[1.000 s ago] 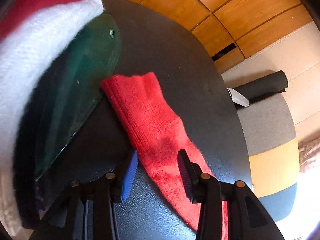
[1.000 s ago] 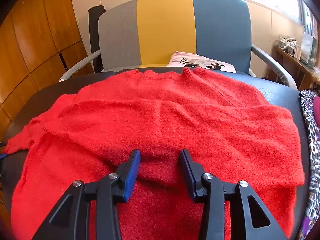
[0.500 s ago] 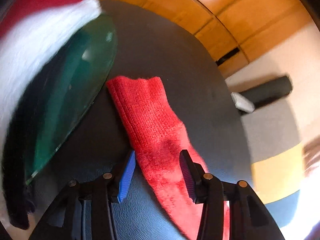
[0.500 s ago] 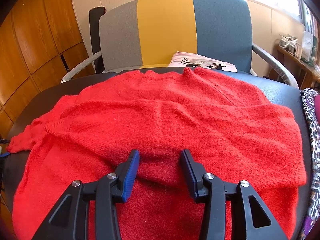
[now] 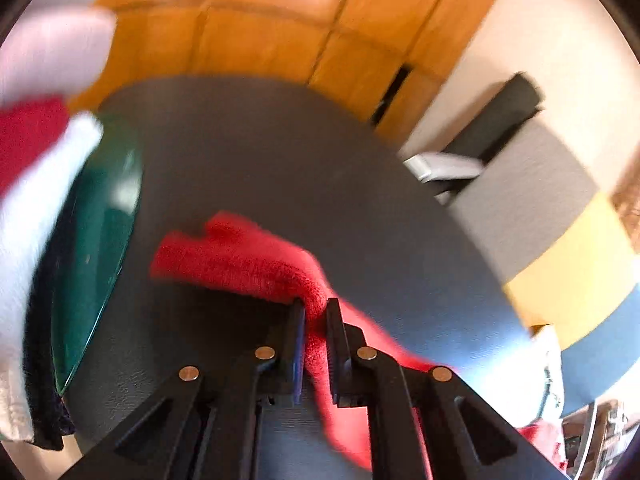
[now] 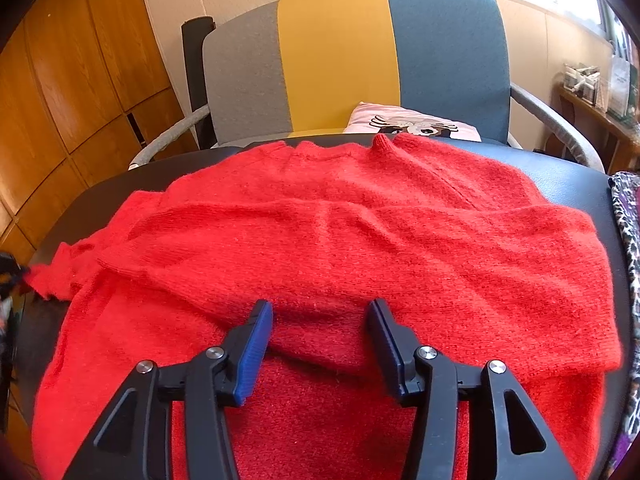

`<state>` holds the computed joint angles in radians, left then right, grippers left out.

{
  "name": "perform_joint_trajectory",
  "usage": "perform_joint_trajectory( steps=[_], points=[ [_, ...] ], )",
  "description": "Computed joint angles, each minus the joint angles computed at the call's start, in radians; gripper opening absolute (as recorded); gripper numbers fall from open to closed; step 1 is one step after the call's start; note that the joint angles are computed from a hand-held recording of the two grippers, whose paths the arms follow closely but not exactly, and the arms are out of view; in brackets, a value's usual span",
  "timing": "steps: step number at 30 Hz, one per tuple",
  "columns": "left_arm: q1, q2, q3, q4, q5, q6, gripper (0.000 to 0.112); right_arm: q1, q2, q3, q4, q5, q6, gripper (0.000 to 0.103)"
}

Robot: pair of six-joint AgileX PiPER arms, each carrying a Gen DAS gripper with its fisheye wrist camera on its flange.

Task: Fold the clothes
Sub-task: 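Grasp the other sweater sleeve with the left tool and lift it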

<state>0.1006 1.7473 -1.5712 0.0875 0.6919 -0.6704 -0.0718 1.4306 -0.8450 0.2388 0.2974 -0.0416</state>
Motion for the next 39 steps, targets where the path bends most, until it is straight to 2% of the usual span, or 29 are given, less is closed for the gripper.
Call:
perform_joint_trajectory(
  steps=[5, 8, 13, 16, 19, 22, 25, 29, 31, 32, 35, 37, 39],
  points=[
    [-0.137, -0.022, -0.102, -0.07, -0.016, 0.088, 0.008, -0.005, -0.001, 0.003, 0.03, -0.002, -0.03, 0.053],
    [-0.265, 0.002, -0.186, -0.119, 0.0, 0.162, 0.008, -0.007, -0.003, 0.007, 0.044, -0.004, -0.043, 0.053],
    [-0.497, 0.09, -0.304, -0.098, 0.035, 0.223, 0.008, -0.02, -0.007, 0.014, 0.119, -0.007, -0.112, 0.053],
    [-0.65, 0.076, -0.221, -0.029, 0.007, 0.162, 0.008, -0.022, -0.008, 0.016, 0.129, -0.008, -0.119, 0.053],
    [-0.749, 0.091, -0.154, -0.001, -0.012, 0.105, 0.008, -0.029, -0.006, 0.015, 0.163, -0.007, -0.153, 0.053],
    [-0.765, 0.206, -0.233, -0.046, 0.022, 0.151, 0.008, -0.029, -0.003, 0.014, 0.169, -0.008, -0.156, 0.053],
    [-0.779, 0.254, -0.2, -0.121, 0.005, 0.247, 0.01, -0.027, -0.001, 0.012, 0.16, -0.008, -0.147, 0.053],
    [-0.772, 0.158, -0.008, -0.228, -0.128, 0.41, 0.016, -0.037, -0.002, 0.015, 0.219, -0.004, -0.202, 0.053],
    [-0.725, 0.071, 0.125, -0.379, -0.196, 0.542, 0.016, -0.06, -0.001, 0.017, 0.335, 0.012, -0.318, 0.055],
    [-0.7, 0.03, 0.188, -0.468, -0.223, 0.619, 0.022, -0.072, 0.0, 0.018, 0.4, 0.021, -0.38, 0.057],
    [-0.63, -0.102, 0.405, -0.578, -0.32, 0.662, 0.027, -0.103, 0.002, 0.007, 0.501, 0.064, -0.467, 0.058],
    [-0.552, -0.131, 0.483, -0.659, -0.333, 0.676, 0.027, -0.149, 0.0, -0.008, 0.654, 0.132, -0.577, 0.059],
    [-0.466, -0.117, 0.501, -0.859, -0.288, 0.787, 0.021, -0.199, 0.01, -0.034, 0.824, 0.226, -0.666, 0.059]
  ],
)
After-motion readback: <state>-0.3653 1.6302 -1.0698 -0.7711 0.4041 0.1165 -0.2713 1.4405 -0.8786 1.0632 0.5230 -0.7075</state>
